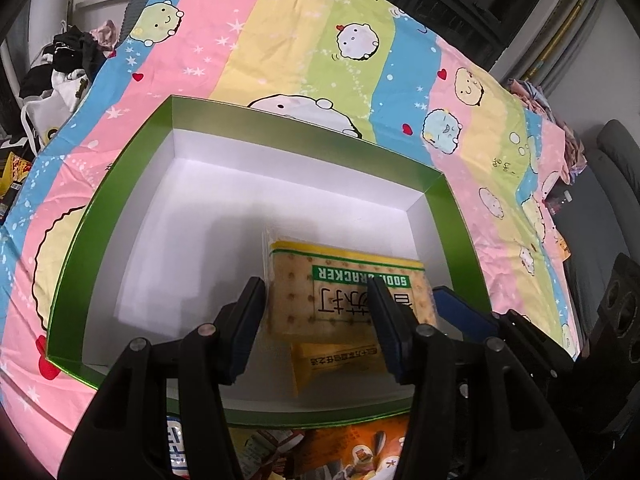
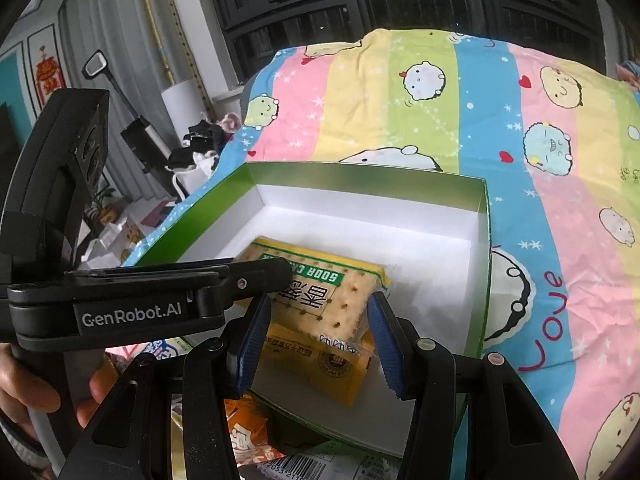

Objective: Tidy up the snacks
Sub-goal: 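Lift the cracker pack into the green box and release it, then withdraw the left gripper from the box toward the snack pile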

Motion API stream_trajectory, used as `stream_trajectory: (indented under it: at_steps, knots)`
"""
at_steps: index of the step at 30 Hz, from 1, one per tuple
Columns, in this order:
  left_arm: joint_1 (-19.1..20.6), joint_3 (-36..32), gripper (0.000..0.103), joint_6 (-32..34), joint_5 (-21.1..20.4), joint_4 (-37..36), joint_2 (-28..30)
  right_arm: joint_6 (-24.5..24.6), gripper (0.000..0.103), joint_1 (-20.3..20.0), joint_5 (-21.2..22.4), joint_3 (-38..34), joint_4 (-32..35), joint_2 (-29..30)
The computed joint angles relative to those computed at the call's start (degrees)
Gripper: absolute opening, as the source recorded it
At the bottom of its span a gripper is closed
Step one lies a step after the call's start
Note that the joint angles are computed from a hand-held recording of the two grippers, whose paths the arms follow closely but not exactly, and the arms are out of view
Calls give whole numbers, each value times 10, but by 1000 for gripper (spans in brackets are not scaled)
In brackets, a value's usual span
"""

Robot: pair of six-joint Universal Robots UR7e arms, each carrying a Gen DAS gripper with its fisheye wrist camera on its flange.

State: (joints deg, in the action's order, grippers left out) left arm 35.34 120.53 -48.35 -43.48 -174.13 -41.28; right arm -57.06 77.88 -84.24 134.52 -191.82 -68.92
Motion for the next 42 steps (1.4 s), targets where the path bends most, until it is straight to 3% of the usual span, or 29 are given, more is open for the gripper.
stream_trajectory:
  at_steps: [5, 7, 15, 19, 33, 37, 42]
  knots:
    - [-11, 4, 59, -9, 20, 12, -8, -7, 53, -3, 16, 8, 3, -12]
    - [-20, 9, 74, -17, 36, 15, -13, -10, 53, -3, 20, 12, 2, -17]
    - [-53, 31, 85, -37, 73, 22, -32, -20, 54, -2, 36, 33, -12, -40]
    - [-70, 50, 94, -66, 92, 18, -42, -22, 60, -3, 42, 43, -28, -49]
    - [-120, 108, 102, -191, 110, 64, -86, -22, 71, -16, 64, 66, -14, -96]
    - [-145, 136, 102, -241, 112, 91, -107, -15, 71, -32, 82, 70, 21, -132]
    - [-170, 171, 102, -322, 98, 166, -146, -16, 72, -82, 114, 90, 62, -176]
